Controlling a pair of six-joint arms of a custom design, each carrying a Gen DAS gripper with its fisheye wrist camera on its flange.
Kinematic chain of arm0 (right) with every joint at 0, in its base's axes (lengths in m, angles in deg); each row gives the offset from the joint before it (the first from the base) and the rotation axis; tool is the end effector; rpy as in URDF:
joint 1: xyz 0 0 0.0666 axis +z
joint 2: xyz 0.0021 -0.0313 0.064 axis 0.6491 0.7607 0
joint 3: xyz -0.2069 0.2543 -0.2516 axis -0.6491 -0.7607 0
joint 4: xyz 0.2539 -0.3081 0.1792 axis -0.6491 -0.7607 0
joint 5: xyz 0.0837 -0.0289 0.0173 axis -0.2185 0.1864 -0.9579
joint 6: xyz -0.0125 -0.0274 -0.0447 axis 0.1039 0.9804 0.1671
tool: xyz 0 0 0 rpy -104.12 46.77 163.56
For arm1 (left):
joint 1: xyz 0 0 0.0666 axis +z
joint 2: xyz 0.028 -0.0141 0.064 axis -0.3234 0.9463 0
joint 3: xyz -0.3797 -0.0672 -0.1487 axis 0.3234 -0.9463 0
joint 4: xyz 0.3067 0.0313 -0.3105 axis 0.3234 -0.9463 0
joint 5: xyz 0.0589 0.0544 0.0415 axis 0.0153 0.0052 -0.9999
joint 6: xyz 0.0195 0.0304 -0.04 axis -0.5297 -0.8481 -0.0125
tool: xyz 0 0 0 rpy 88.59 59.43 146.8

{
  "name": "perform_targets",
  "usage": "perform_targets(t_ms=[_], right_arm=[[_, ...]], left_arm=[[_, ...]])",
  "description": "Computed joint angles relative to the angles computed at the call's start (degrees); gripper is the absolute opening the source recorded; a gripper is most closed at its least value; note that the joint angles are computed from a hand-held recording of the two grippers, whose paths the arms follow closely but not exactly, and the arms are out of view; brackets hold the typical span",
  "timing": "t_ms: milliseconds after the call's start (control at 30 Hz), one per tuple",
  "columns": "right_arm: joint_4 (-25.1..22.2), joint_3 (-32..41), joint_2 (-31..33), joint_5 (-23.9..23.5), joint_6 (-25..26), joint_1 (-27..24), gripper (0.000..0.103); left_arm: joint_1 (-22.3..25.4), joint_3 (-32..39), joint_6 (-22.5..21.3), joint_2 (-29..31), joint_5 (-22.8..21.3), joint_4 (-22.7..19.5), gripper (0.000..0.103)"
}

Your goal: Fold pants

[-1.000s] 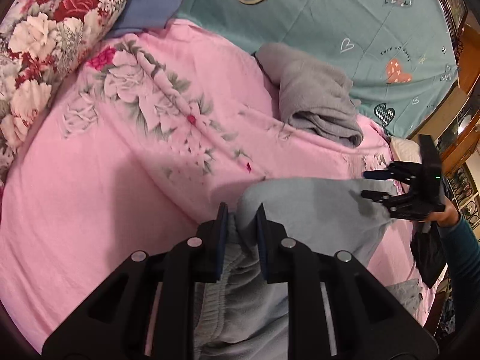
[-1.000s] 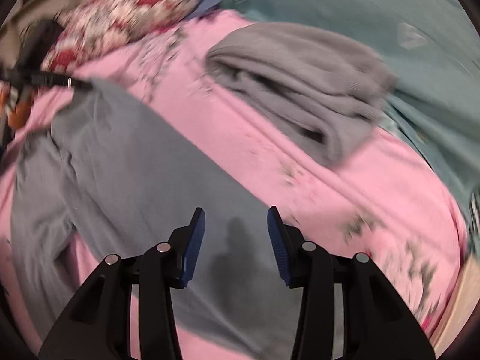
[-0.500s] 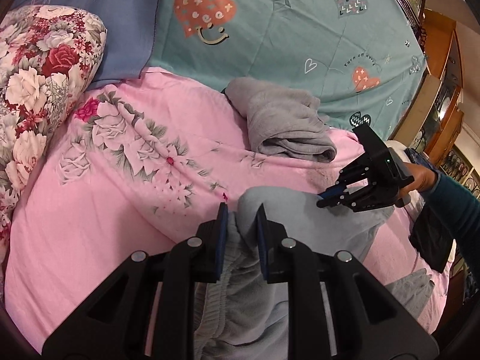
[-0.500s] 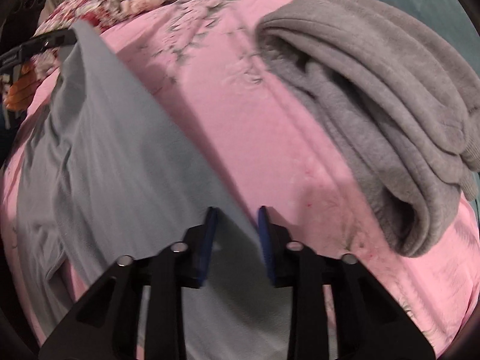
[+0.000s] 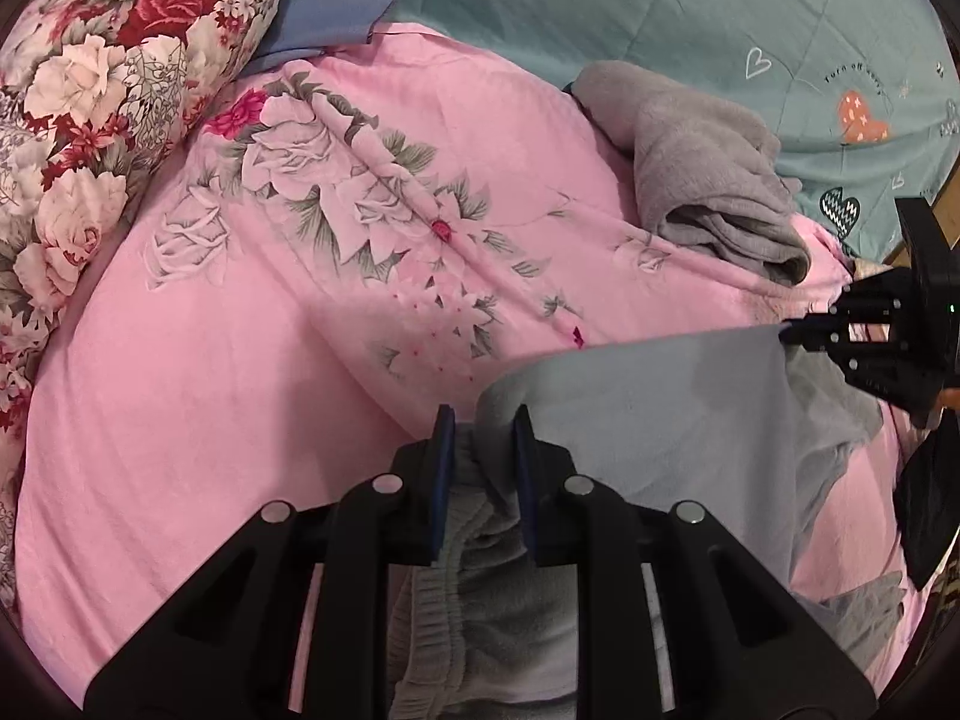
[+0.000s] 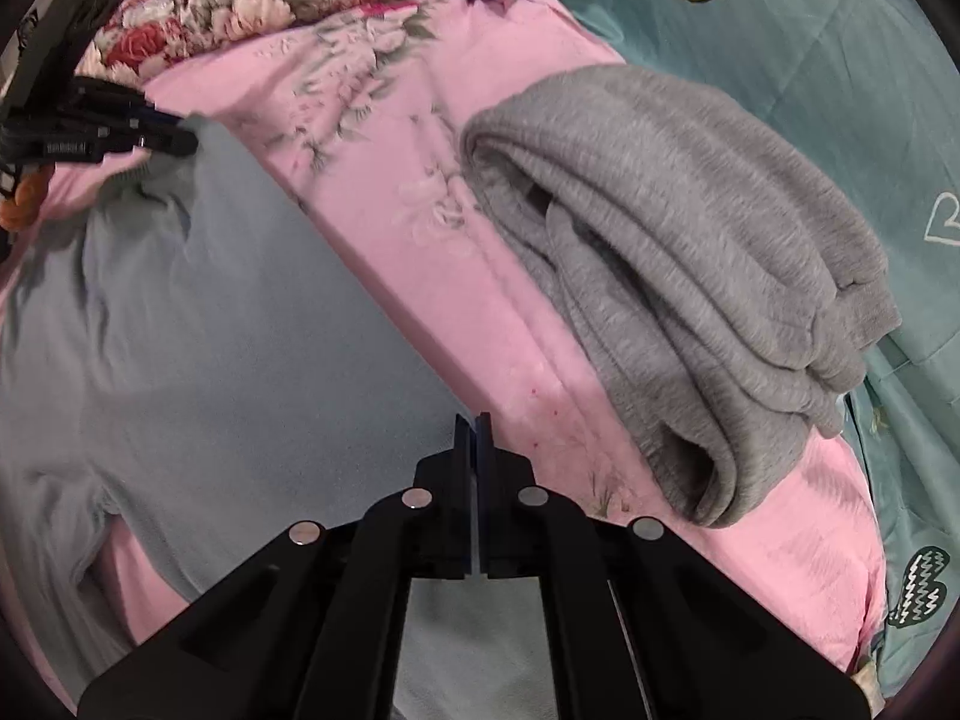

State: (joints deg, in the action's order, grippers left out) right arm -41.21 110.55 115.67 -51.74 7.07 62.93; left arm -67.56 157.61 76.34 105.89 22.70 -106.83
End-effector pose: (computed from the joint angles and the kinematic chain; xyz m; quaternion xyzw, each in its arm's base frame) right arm 0.3630 0.1477 0.5759 -0.4678 0.8522 -0.0495 0.2290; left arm 0.3217 -0.3513 0.4934 -0.0152 0.9427 -0.1295 0.3072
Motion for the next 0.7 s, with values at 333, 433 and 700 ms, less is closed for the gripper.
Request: perform_targets(t_ms=[333,433,700], right_arm=[[-1.8,-0.7,-10.5,-1.1,-4.2,4.2,0.001],[-3.6,-2.2,-15.2,1.2,-7.3,9.7,0.001],[-9.4,-10.5,-24.5,6.8,-25.2,34.9,0.001]], left_arm=[[-8.1,-0.8,-4.8,-7.6,-9.9,-2.0,0.019],[-13.0,-1.3,-4.8,-9.8,-14.6,-5.4,0.019],[-24.5,-8.0,5.7,-15.0,-20.6,-15.2,0.021]])
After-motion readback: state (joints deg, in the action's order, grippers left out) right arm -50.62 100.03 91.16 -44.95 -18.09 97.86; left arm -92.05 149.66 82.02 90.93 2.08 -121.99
